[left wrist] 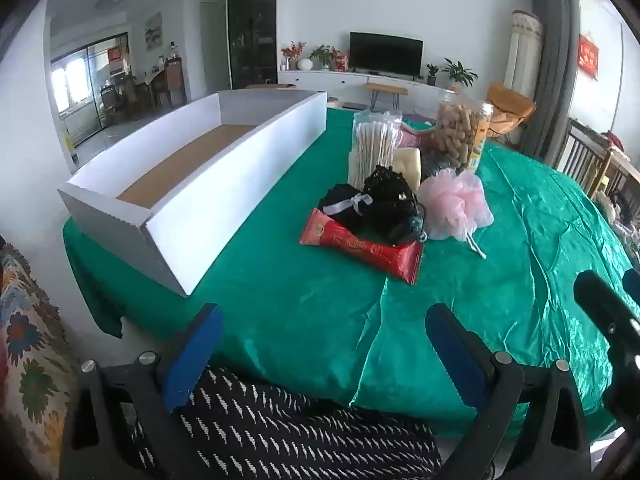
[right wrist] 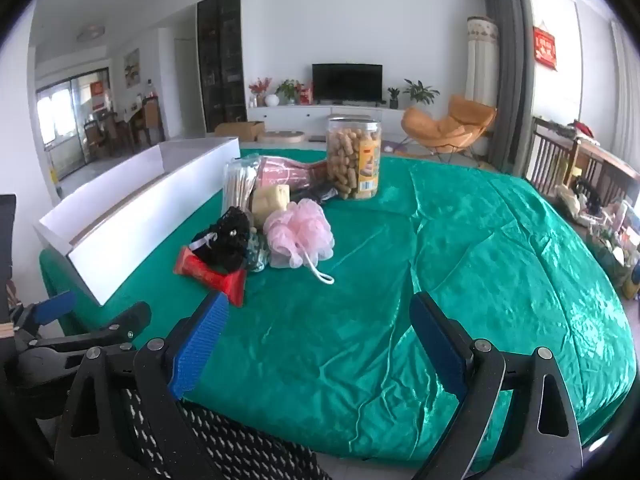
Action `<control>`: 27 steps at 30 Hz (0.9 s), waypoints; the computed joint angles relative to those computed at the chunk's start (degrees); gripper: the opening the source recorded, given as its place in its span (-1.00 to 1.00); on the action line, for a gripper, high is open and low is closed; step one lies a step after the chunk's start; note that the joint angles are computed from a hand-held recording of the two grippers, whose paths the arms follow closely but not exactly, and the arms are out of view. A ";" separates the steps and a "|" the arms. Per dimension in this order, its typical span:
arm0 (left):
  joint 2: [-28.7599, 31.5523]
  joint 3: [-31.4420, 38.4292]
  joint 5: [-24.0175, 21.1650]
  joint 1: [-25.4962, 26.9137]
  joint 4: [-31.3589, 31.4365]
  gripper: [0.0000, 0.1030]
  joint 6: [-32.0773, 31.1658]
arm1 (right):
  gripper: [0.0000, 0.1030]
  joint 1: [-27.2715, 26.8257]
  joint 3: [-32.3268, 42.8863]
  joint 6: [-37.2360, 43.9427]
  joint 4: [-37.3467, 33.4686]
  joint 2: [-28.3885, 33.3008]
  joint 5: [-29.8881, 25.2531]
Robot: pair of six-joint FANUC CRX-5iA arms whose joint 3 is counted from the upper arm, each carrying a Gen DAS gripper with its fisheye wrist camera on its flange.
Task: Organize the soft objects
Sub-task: 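Move both tools toward the pile of items on the table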
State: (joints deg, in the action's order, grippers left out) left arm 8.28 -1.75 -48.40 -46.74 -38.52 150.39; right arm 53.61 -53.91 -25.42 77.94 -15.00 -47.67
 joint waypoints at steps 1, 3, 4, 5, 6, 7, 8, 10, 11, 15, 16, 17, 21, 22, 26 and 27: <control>-0.14 -0.22 0.68 0.19 0.54 0.94 -0.64 | 0.82 0.06 -0.07 -0.20 0.32 0.02 -0.22; -1.46 -2.78 4.35 3.48 5.47 0.95 -3.19 | 0.82 -0.03 -0.37 -1.16 1.32 -0.10 -0.20; -1.75 -3.19 4.60 3.49 5.10 0.95 -3.02 | 0.82 0.01 -0.41 -1.25 1.39 -0.16 -0.17; -0.60 -1.63 2.41 1.83 2.42 0.95 -1.50 | 0.82 0.14 -0.35 -1.10 1.30 -0.14 -0.26; -0.89 -1.99 2.87 2.18 2.73 0.95 -1.85 | 0.82 0.31 -0.26 -0.89 1.18 -0.06 -0.45; -0.83 -1.89 2.74 1.98 2.39 0.95 -1.75 | 0.82 0.46 -0.17 -0.63 1.08 0.03 -0.59; -0.74 -1.64 2.24 1.31 1.35 0.94 -1.26 | 0.82 0.58 -0.08 -0.35 0.98 0.13 -0.65; -0.25 -1.10 1.14 -0.09 -0.25 0.95 0.64 | 0.82 0.96 0.48 0.04 0.78 0.72 -0.92; -0.31 -1.24 1.44 0.07 0.00 0.94 0.47 | 0.82 0.86 0.83 0.51 0.60 0.93 -0.91; -0.40 -1.44 1.80 0.32 0.28 0.95 0.31 | 0.82 0.84 1.23 0.87 0.45 1.70 -0.72; -0.43 -1.56 1.98 0.42 0.42 0.95 0.32 | 0.82 1.72 0.77 0.15 0.72 1.30 -1.54; -0.51 -1.77 2.28 0.53 0.57 0.95 0.40 | 0.82 1.81 0.70 0.15 0.83 1.30 -1.58; -0.73 -2.47 3.25 0.95 1.38 0.94 0.28 | 0.82 2.25 0.95 0.42 0.82 1.71 -2.09; -0.88 -2.86 3.66 1.15 1.64 0.94 0.19 | 0.82 2.27 0.96 0.48 0.85 1.76 -2.07; -0.92 -3.20 4.31 1.43 2.15 0.95 0.00 | 0.82 2.36 1.47 1.31 0.10 2.19 -1.87; -0.97 -3.30 4.52 1.49 2.24 0.95 -0.01 | 0.82 2.41 1.53 1.28 0.06 2.39 -1.83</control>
State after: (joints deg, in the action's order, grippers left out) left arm 7.32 -5.05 -43.88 -45.25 -36.28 150.38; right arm 56.02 -52.38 -24.14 78.00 -12.61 -49.50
